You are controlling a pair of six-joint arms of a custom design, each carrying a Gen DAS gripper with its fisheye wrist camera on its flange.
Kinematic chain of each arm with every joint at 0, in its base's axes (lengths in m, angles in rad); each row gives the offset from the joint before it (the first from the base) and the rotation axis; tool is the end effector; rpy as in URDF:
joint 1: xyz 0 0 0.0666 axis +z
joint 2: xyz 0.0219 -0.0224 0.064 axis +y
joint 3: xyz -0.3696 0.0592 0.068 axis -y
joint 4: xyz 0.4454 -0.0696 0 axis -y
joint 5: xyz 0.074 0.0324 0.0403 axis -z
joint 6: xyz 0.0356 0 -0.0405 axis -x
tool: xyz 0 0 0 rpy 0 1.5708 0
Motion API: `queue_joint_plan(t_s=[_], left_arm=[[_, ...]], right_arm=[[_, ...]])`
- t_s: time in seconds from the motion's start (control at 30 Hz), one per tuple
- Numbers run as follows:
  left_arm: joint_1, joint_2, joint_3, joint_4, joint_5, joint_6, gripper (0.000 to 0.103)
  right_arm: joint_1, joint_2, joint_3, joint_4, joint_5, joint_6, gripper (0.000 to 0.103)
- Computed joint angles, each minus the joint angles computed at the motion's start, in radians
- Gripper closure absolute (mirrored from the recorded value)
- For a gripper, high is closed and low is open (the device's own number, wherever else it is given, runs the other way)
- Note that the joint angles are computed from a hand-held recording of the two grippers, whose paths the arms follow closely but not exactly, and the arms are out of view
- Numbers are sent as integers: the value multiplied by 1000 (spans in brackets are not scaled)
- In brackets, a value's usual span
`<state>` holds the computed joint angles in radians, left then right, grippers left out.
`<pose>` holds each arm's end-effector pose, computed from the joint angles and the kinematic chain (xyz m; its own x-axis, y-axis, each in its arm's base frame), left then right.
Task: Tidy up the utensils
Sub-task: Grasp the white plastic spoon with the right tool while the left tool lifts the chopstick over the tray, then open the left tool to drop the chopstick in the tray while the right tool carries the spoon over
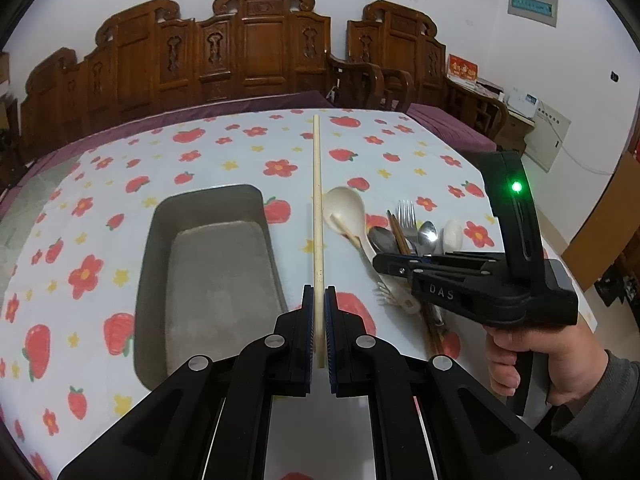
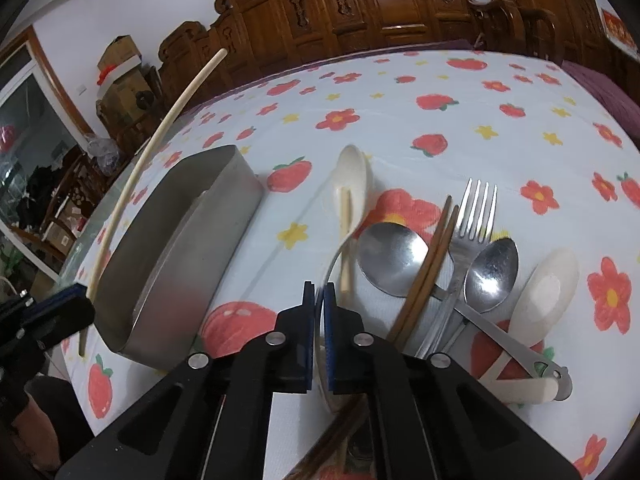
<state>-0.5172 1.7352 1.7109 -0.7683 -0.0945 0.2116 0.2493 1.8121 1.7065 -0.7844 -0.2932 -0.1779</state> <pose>0.5851 -0.3294 0.3952 -0.6965 0.1557 -0.7005 0.2950 0.9520 -0.0817 0.6634 0.1791 0.3422 -0.8142 -0.0325 -0.5797 -0.2727 0.9028 0.3324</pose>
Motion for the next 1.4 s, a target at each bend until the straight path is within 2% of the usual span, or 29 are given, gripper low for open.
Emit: queue_joint_plan(t_s=[0.6, 0.73, 0.87, 1.1, 1.4], left_arm=[[62, -51, -46, -1, -41, 20, 99], [69, -43, -43, -24, -53, 9, 99], [82, -15, -17, -86, -36, -8, 99], [97, 18, 6, -159, -18, -20, 99], [112, 28, 20, -171, -2, 7, 98]], right_arm=[[14, -92, -71, 119, 80, 21, 99], [16, -118, -89, 151, 90, 29, 99], [19, -134, -101, 167, 87, 30, 99], [28, -143, -110, 166, 83, 49, 99], [38, -151, -118, 158, 82, 59, 99]])
